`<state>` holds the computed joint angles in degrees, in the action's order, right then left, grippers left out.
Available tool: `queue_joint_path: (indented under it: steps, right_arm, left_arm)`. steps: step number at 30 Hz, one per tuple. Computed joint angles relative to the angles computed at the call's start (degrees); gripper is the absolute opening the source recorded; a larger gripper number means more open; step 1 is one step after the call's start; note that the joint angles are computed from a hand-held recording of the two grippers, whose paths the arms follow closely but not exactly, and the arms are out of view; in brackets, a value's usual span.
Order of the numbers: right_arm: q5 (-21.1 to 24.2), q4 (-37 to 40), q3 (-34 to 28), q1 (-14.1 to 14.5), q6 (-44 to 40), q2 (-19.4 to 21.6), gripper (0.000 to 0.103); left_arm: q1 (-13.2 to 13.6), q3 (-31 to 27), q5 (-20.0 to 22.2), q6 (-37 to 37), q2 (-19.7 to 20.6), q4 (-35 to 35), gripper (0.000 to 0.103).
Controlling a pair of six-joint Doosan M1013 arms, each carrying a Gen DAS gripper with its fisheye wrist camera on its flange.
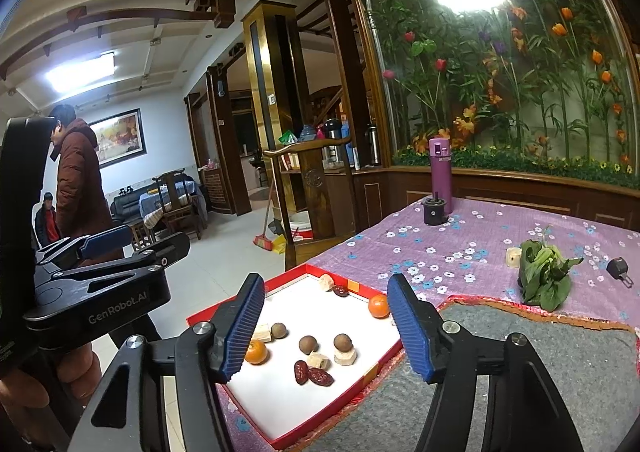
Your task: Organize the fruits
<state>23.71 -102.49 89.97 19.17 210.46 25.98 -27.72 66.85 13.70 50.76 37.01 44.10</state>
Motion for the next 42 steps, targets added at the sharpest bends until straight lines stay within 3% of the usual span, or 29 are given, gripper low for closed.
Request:
queue_joint_path:
  steps: [42]
  right_arm:
    - [0.06, 5.11, -1.38, 0.62, -5.04, 0.42, 0.068]
  left_arm:
    - [0.20, 0.96, -1.21, 0.22, -0.66, -0.42, 0.074]
